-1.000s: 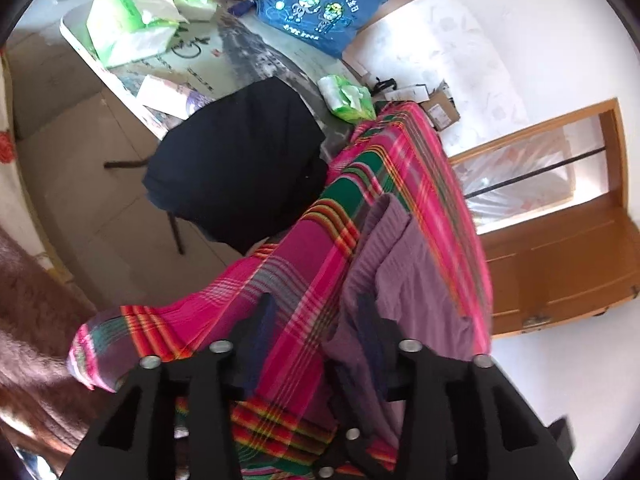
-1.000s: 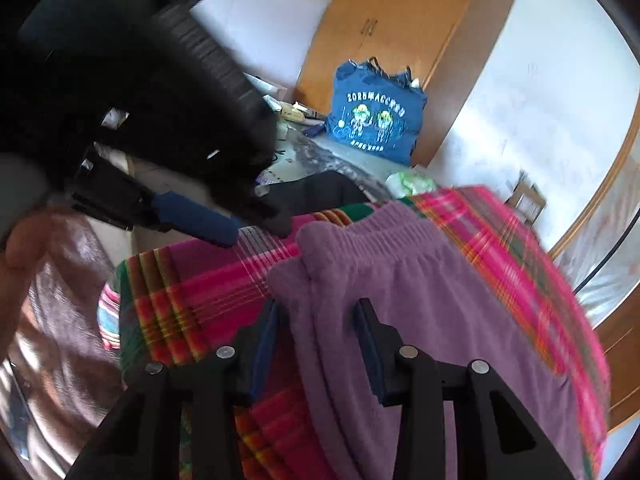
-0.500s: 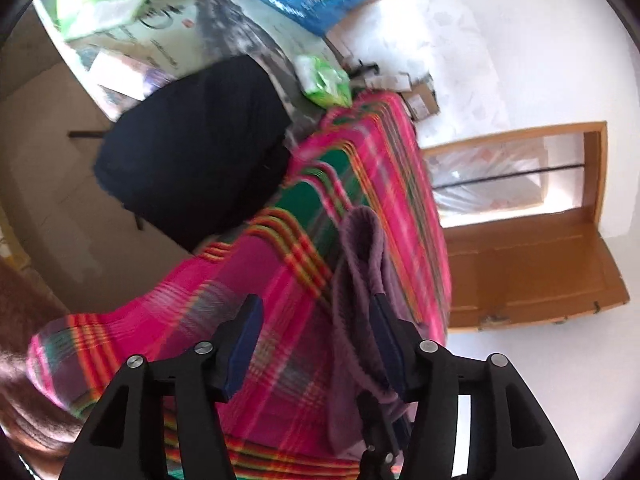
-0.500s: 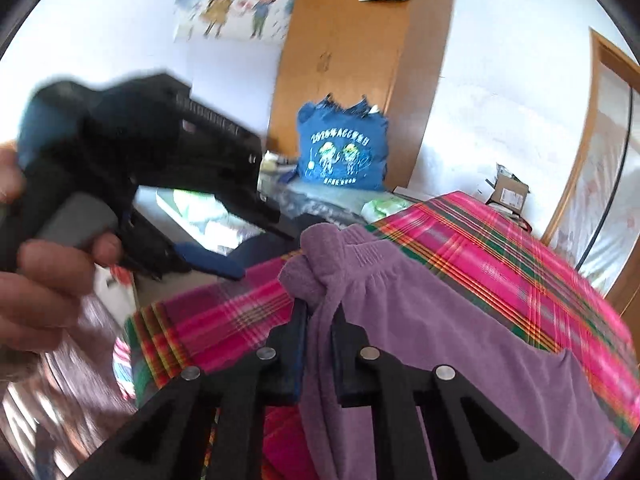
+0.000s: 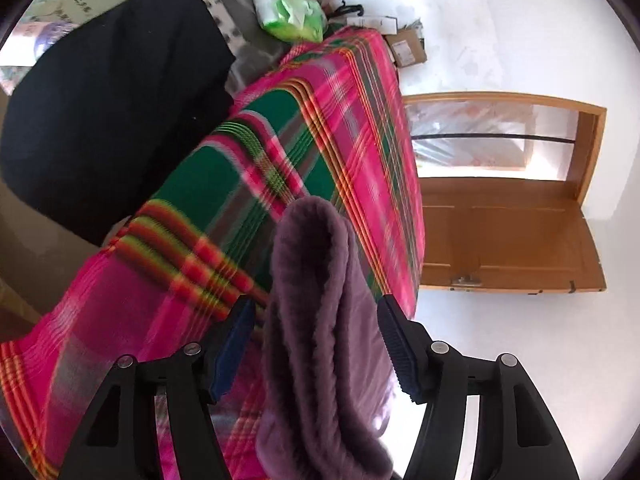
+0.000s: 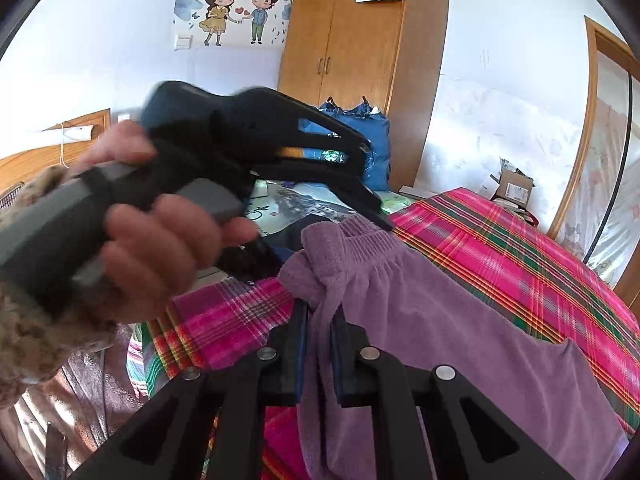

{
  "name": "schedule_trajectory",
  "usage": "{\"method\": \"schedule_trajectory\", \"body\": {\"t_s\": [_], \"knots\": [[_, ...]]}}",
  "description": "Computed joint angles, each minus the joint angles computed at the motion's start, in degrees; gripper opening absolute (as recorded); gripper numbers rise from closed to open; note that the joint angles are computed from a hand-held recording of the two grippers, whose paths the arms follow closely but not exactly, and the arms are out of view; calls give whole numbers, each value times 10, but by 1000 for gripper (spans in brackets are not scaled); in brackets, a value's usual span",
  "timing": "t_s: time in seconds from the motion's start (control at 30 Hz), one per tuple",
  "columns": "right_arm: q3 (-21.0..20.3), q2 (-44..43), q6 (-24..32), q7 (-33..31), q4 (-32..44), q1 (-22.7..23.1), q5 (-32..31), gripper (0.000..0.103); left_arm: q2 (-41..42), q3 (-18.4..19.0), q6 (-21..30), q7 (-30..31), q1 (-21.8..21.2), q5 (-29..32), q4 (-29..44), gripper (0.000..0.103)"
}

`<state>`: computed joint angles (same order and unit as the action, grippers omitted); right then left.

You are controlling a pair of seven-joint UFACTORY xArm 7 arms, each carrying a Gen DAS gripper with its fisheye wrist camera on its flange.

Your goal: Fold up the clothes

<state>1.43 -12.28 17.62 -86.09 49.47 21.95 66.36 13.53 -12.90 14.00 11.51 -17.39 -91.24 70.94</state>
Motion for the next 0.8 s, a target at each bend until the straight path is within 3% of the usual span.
{"method": "schedule_trajectory", "body": {"t_s": [0.1, 0.23, 0.33, 0.4, 0.5, 0.67, 0.8], "knots": [[-2, 0, 8, 1, 1, -2, 0, 11, 27, 3, 36, -42, 8, 71, 29, 64], [-2, -2, 20, 9, 1, -7, -7, 11, 53, -8, 81, -52, 32, 89, 59, 58], [-2, -2, 26, 17, 1, -9, -13, 11, 57, -6, 79, -107, 30, 161, 62, 41], [-2, -2, 28, 20, 1, -9, -14, 11, 57, -11, 77, -130, 34, 192, 60, 24], [-1, -1, 34, 30, 2, -11, -21, 11, 55, -22, 71, -134, 44, 206, 52, 17], [5, 0, 55, 60, -1, -12, -51, 10, 55, -9, 81, -207, 36, 329, 58, 15], [12, 3, 51, 69, -2, -3, -59, 10, 51, -16, 85, -221, 50, 365, 56, 15]]}}
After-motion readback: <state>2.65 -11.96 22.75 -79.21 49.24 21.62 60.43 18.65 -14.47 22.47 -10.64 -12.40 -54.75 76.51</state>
